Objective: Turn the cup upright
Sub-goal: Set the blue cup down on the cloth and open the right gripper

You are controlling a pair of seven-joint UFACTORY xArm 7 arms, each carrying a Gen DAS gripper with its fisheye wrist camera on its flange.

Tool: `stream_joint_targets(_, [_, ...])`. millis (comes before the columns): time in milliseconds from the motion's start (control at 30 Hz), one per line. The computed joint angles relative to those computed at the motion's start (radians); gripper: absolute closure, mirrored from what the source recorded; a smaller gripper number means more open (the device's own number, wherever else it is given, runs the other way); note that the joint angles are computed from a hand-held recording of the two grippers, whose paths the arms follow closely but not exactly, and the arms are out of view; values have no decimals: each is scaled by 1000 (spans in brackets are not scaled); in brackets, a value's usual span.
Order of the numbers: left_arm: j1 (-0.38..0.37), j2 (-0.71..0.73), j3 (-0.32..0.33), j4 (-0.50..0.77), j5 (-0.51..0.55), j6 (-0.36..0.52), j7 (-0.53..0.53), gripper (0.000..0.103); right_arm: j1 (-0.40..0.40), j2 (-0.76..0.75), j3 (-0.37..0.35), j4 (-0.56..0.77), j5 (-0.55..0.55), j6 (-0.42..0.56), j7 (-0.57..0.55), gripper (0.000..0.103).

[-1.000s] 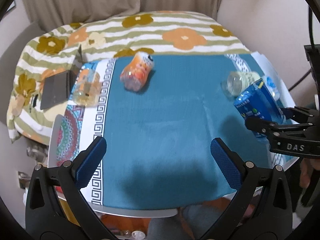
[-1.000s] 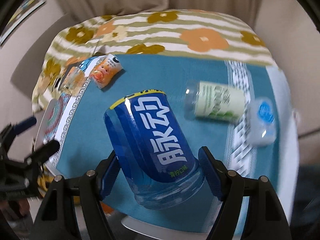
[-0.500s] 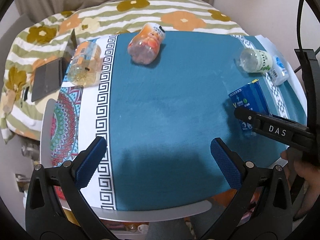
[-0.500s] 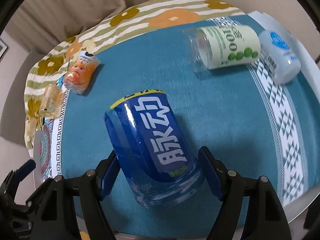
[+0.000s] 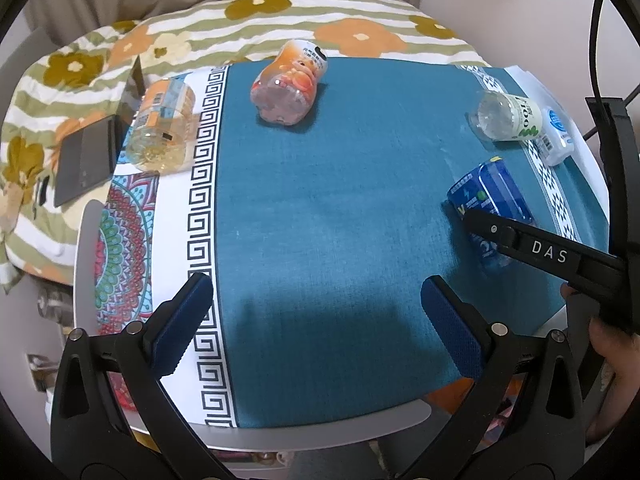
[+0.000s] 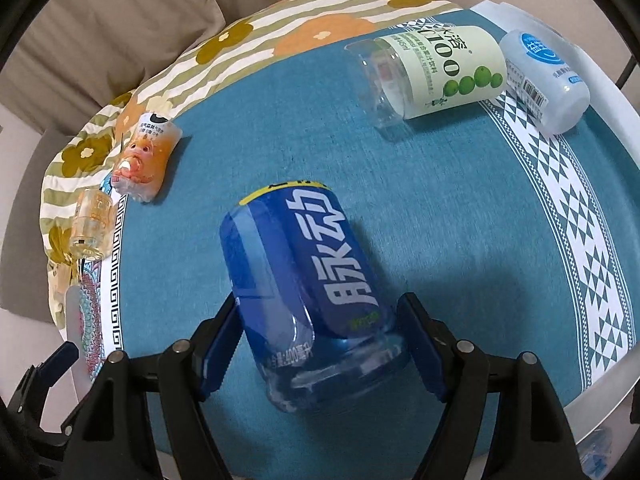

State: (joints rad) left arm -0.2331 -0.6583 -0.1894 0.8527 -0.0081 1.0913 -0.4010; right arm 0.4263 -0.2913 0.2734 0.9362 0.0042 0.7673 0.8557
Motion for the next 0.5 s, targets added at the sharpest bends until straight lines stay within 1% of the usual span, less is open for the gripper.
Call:
stream_joint_targets(33, [0, -2, 1, -1, -1, -1, 1, 0, -1, -3, 2, -1, -4, -2, 5, 25])
stream_joint_targets(100, [0, -4, 3, -1, -1, -2, 1, 0, -4, -7, 8, -3, -19, -11, 16, 15])
stream_joint_targets(167, [1, -4, 4, 2, -3, -2, 1, 0, -5, -6, 12, 1, -31, -12, 25, 10])
stream_joint_targets(367, [4, -3, 6, 26, -6, 7, 0, 0, -2, -29, 11, 4, -37, -3, 22, 10])
stream_joint_targets(500, [6, 14, 13, 83, -18, 28, 0, 0, -4, -68, 9, 20, -38, 32, 8, 10])
